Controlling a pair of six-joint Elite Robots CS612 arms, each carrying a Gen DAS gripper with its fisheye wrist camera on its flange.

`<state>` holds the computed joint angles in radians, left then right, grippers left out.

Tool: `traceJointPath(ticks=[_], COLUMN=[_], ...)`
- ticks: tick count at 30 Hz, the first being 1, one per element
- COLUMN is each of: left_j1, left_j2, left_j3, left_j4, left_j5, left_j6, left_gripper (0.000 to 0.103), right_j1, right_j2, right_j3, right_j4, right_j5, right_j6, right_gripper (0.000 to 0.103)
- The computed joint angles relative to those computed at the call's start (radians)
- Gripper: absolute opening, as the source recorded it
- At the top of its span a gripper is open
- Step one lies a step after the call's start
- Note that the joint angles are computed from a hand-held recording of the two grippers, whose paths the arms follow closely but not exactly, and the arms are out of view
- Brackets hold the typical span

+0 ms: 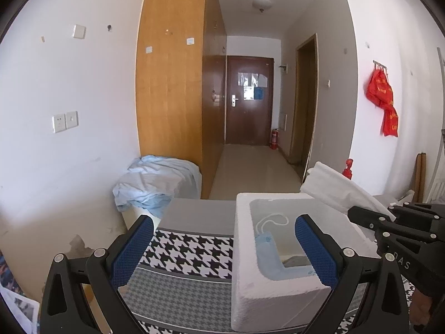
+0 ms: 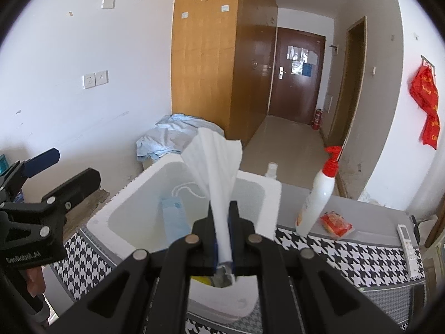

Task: Organize soft objects
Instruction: 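Lower the white tissue into the foam box and open the right tool, then withdraw both open tools from the foam box back over the table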

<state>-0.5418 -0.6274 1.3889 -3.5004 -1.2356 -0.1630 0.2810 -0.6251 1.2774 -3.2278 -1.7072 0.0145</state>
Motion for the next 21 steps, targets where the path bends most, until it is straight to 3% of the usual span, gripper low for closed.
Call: traceJointPath(ticks=[7, 9, 11, 13, 14, 21], left_j1=[0.003, 0.003, 0.006, 0.006, 0.006, 0.007], left_j2=[-0.004, -0.005, -0.006, -0.005, -0.004, -0.005], left_j3=[0.011, 0.013, 0.013, 0.013, 0.011, 0.013], left_j4=[-0.009, -0.011, -0.012, -0.011, -0.009, -0.005], left_j5=[0.008, 0.011, 0.009, 0.014, 0.015, 0.019], left_j6=[-0.012, -0.016, -0.02, -0.019, -0.019, -0.031], left_gripper=[0.102, 0.102, 0.102, 0.102, 0.102, 0.102], right_j1=[0.003, 0.004, 0.005, 0.007, 0.007, 0.006], right_j2=[0.013, 0.017, 0.021, 0.024, 0.024, 0.022], right_j3=[-0.032, -0.042, -0.047, -0.046, -0.045, -0.036], right_j4=[0.045, 0.069, 0.069, 0.053, 0.043, 0.031], right_j5=[0.012, 0.012, 0.011, 0.012, 0.016, 0.034], right_j6=[0.001, 0.001, -0.011, -0.017, -0.018, -0.026], right_gripper=[0.009, 0.019, 0.045, 0.062, 0.065, 0.065])
